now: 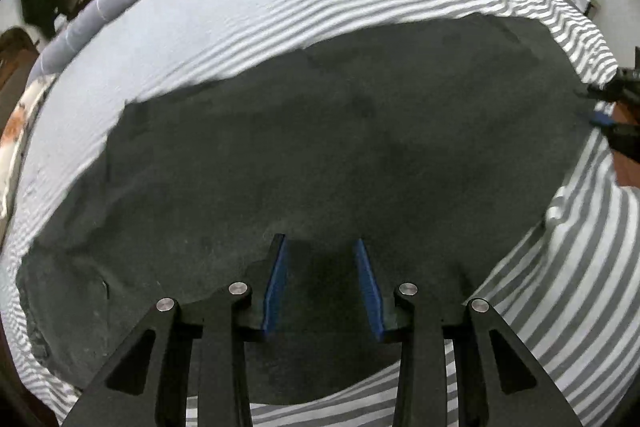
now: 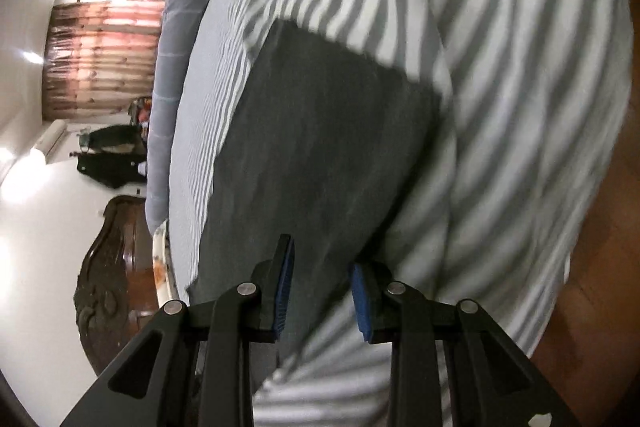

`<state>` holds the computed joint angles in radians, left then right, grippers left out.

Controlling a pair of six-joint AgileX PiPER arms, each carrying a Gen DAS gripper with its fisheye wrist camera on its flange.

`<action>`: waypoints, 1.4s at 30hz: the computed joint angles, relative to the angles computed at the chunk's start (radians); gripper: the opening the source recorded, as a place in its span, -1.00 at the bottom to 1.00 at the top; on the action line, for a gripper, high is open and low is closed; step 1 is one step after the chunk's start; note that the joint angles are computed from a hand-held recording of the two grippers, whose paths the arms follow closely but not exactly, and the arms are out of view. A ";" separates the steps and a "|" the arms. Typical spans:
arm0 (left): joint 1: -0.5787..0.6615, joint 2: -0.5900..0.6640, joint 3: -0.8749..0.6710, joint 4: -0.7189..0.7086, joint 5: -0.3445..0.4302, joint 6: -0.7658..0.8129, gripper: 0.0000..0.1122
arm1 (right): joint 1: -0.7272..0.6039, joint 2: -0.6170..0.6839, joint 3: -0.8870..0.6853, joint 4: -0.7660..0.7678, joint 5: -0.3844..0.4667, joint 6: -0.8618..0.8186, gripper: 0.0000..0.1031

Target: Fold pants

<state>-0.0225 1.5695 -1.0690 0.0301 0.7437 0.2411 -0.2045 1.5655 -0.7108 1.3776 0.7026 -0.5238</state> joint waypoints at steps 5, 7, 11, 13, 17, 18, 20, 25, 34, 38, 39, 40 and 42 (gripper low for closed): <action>0.015 0.006 0.018 -0.007 -0.026 0.012 -0.35 | -0.017 0.042 -0.068 -0.006 -0.044 0.006 -0.49; -0.001 0.000 0.034 0.028 -0.046 -0.005 -0.34 | -0.039 0.060 -0.092 -0.014 -0.033 0.008 -0.53; -0.008 -0.004 0.050 0.043 -0.067 -0.016 -0.34 | -0.008 0.053 -0.166 -0.186 -0.040 0.146 -0.76; -0.014 -0.007 0.058 0.054 -0.075 -0.028 -0.33 | 0.031 0.029 -0.203 -0.288 -0.064 0.209 -0.83; -0.031 -0.010 0.071 0.075 -0.089 -0.056 -0.33 | 0.037 0.007 -0.199 -0.259 -0.060 0.189 -0.85; -0.032 -0.012 0.073 0.075 -0.089 -0.057 -0.33 | 0.043 0.005 -0.201 -0.269 -0.064 0.201 -0.85; -0.023 -0.017 0.080 0.060 -0.093 -0.040 -0.33 | 0.038 -0.008 -0.189 -0.245 -0.057 0.187 -0.85; 0.013 -0.017 0.074 -0.003 -0.087 0.017 -0.29 | 0.034 -0.016 -0.199 -0.192 -0.033 0.171 -0.86; 0.205 -0.007 -0.039 -0.301 0.063 0.260 -0.26 | 0.282 0.009 -0.499 -0.404 -0.017 0.394 -0.86; 0.339 -0.016 -0.108 -0.399 0.133 0.359 -0.26 | 0.436 0.106 -0.698 -0.570 0.008 0.539 -0.86; 0.380 -0.020 -0.122 -0.425 0.151 0.381 -0.25 | 0.486 0.154 -0.772 -0.616 0.021 0.584 -0.86; 0.416 -0.018 -0.136 -0.442 0.166 0.395 -0.24 | 0.511 0.180 -0.811 -0.636 0.031 0.606 -0.86; 0.483 -0.010 -0.163 -0.479 0.196 0.421 -0.24 | 0.584 0.244 -0.884 -0.670 0.033 0.655 -0.86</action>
